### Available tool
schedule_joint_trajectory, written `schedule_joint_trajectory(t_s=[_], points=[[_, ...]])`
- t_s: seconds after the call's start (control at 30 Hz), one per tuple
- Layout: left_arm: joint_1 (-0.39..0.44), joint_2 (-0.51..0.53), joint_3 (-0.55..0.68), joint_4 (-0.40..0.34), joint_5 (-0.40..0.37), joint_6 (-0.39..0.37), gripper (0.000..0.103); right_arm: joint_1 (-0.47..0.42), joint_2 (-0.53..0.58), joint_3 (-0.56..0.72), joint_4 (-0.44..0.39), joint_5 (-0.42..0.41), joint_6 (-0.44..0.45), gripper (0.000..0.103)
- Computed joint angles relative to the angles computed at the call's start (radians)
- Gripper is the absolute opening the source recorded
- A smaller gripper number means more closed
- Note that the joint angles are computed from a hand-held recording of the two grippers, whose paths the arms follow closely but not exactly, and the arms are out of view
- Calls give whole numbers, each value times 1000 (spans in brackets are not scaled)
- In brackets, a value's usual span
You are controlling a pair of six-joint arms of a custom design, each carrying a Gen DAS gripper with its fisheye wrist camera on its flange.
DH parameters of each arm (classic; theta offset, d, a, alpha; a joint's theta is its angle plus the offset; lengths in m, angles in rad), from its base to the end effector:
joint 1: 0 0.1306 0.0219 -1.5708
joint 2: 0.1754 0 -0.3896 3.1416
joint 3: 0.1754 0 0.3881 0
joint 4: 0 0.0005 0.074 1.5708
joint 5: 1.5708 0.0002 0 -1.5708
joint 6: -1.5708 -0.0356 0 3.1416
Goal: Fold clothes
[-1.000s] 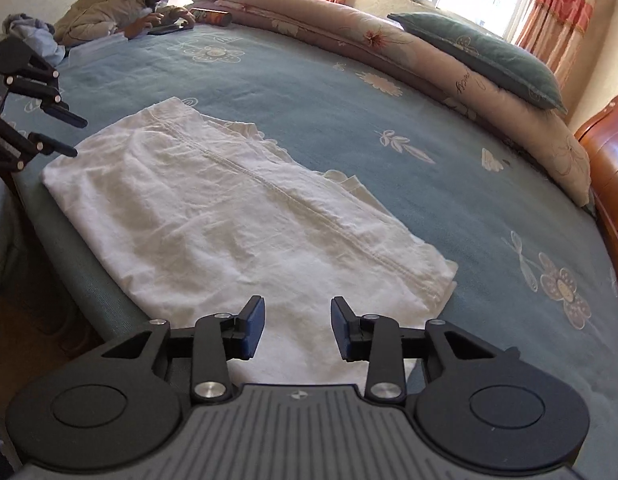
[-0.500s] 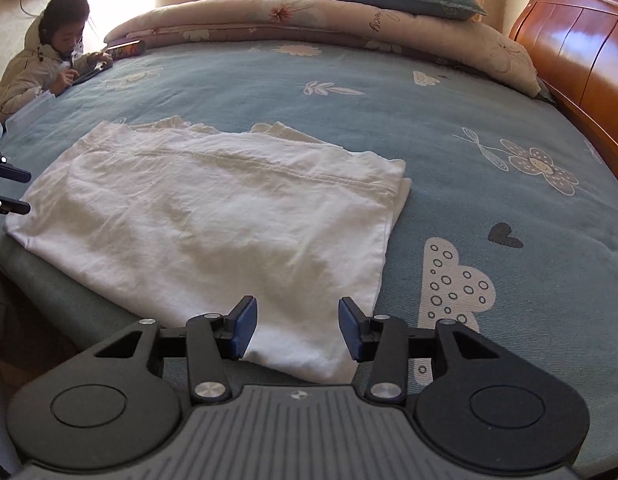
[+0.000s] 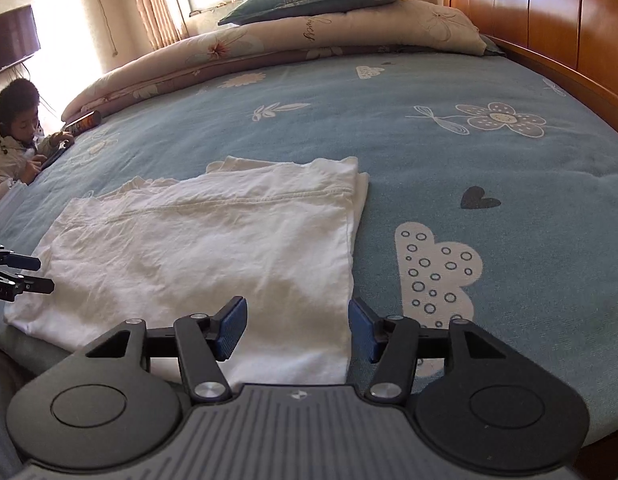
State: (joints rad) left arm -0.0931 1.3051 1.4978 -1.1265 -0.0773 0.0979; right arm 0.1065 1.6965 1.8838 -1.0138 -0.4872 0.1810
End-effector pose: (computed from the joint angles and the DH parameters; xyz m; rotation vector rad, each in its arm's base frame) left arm 0.4310 -0.0380 0.5048 -0.0379 2.5004 0.0176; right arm 0.5850 0.0788 0.4972 -0.5573 2.2730 0.5447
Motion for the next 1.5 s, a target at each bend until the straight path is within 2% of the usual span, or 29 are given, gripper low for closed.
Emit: schedule_joint_trajectory(t_s=[0.1, 0.2, 0.3, 0.4, 0.5, 0.63, 0.73, 0.83, 0.9, 0.93, 1.03, 1.1, 1.2, 1.33, 1.43, 1.5], points=[[1, 37, 57, 21, 52, 58, 85, 39, 44, 45, 6, 1, -16, 64], [-2, 63, 88, 48, 87, 94, 85, 58, 82, 73, -10, 24, -55, 64], [0, 76, 93, 79, 112, 103, 87, 48, 82, 54, 10, 60, -73, 63], [7, 99, 103, 101, 124, 116, 88, 42, 81, 78, 5, 109, -131, 64], [16, 124, 119, 141, 137, 110, 89, 45, 90, 118, 15, 114, -157, 66], [45, 144, 122, 238, 192, 115, 93, 85, 134, 190, 33, 132, -139, 71], [78, 163, 134, 259, 210, 118, 93, 110, 199, 265, -1, 145, -149, 71], [106, 178, 149, 230, 158, 88, 93, 131, 260, 341, -74, 263, -201, 72], [131, 170, 133, 230, 128, 62, 93, 151, 260, 345, -78, 373, -246, 72], [146, 164, 122, 232, 125, 54, 93, 160, 243, 323, -55, 387, -253, 72], [195, 139, 79, 274, 142, 78, 93, 203, 175, 229, 58, 365, -181, 81], [228, 123, 46, 309, 167, 103, 93, 241, 162, 214, 75, 348, -129, 82], [252, 118, 36, 306, 161, 118, 93, 297, 184, 236, 53, 301, -80, 82], [271, 106, 22, 308, 163, 143, 93, 367, 249, 294, 17, 336, -23, 82], [276, 95, 11, 315, 169, 136, 93, 392, 307, 354, 27, 379, -55, 92], [278, 88, 7, 317, 162, 132, 93, 397, 369, 463, -37, 393, -80, 95]])
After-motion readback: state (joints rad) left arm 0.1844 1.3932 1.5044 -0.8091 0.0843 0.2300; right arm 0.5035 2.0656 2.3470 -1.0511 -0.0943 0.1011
